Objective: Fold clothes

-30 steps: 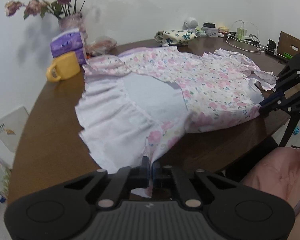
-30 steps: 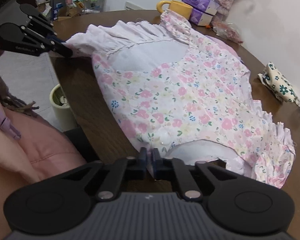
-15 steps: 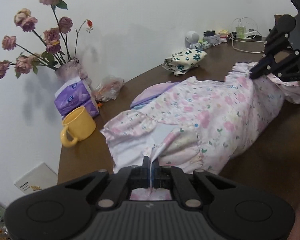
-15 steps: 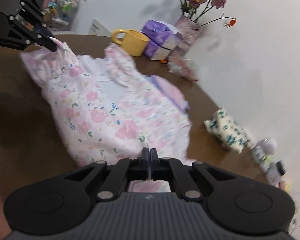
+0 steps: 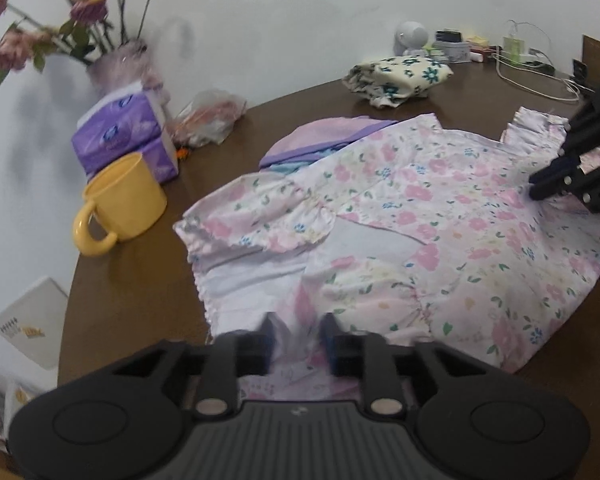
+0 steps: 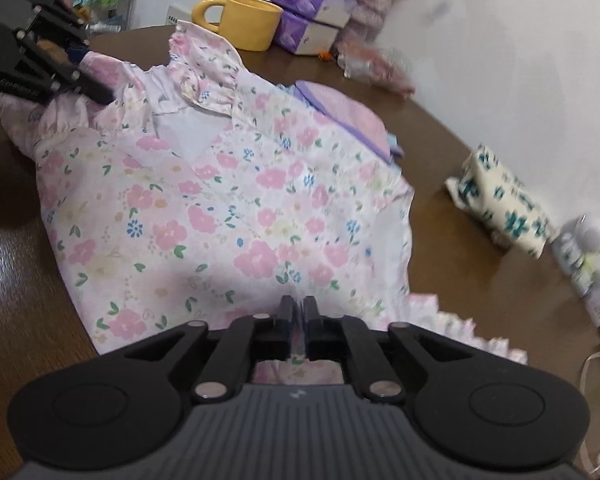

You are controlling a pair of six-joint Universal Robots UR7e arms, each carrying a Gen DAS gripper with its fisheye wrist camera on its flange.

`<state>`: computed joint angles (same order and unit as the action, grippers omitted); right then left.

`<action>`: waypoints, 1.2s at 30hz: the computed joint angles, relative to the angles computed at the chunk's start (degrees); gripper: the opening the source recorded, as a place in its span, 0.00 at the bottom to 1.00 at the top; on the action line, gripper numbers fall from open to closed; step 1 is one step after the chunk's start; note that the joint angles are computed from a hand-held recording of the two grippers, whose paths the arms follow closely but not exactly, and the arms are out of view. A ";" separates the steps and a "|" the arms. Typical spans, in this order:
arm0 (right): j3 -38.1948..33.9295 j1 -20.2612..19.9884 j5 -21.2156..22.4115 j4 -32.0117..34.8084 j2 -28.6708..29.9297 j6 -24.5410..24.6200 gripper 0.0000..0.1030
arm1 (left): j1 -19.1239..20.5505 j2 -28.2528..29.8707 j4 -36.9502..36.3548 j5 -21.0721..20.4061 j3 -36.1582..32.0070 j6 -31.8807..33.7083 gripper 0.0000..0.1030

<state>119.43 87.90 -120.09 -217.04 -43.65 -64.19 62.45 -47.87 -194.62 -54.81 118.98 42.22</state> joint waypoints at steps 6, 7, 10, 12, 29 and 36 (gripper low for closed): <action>4.63 -1.88 8.12 -0.55 -5.31 8.38 0.27 | -1.12 -2.24 -8.22 -4.27 3.93 -2.07 0.56; 5.72 -2.10 9.91 -0.82 -6.24 9.15 0.29 | -1.45 -2.30 -8.64 -4.87 4.39 -1.80 0.57; 8.75 -2.75 14.95 -0.79 -8.64 10.80 0.35 | -2.32 -2.21 -9.05 -6.35 5.51 -1.08 0.59; 9.49 -2.91 15.34 0.19 -8.39 11.03 0.37 | -2.37 -1.56 -6.88 -6.72 5.34 -1.26 0.59; 10.17 -3.60 16.91 0.80 -9.22 14.42 0.46 | 0.90 -3.06 0.80 -10.54 2.36 -9.58 0.77; -1.67 2.64 6.57 -1.99 -5.70 1.12 0.98 | -0.66 -1.61 6.67 -8.70 -6.72 -6.14 0.91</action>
